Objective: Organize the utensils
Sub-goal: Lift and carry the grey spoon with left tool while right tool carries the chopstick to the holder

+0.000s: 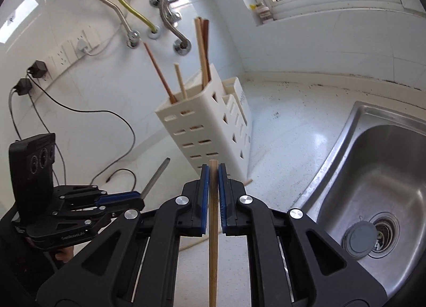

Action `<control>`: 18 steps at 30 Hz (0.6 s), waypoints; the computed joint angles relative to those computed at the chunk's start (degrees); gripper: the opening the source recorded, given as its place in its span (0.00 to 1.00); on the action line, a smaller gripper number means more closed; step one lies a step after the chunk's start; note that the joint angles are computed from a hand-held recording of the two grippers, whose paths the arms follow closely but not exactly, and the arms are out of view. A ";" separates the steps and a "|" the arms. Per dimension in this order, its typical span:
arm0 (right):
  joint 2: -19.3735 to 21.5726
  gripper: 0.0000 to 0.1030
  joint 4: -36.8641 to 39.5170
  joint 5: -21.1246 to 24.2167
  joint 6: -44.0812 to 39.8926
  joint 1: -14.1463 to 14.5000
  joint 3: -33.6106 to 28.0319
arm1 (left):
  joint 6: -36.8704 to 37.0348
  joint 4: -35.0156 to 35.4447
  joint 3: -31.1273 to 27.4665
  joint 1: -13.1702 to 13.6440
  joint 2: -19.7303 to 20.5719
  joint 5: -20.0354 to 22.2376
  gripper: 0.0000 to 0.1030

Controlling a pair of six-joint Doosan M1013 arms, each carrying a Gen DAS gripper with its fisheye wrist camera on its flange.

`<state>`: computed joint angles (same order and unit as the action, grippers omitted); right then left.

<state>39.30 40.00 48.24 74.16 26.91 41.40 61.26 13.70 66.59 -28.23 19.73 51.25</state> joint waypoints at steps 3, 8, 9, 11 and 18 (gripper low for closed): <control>-2.14 0.06 7.41 -2.00 -7.32 -0.43 3.09 | -0.40 0.30 0.28 -0.35 -0.67 -1.81 0.11; -3.85 0.06 12.12 -3.53 -15.64 -0.13 4.23 | -4.17 4.82 1.01 -1.40 -1.95 -4.24 0.11; -4.02 0.06 12.75 -3.73 -17.05 -0.13 4.14 | -5.27 5.66 1.22 -1.44 -2.27 -4.96 0.11; -4.09 0.06 12.63 -4.25 -19.02 0.06 3.51 | -8.07 8.24 1.87 -1.60 -2.93 -6.77 0.11; -1.83 0.06 13.28 -5.19 -21.82 0.03 -2.44 | -19.43 18.10 2.07 -1.32 -3.55 -14.42 0.11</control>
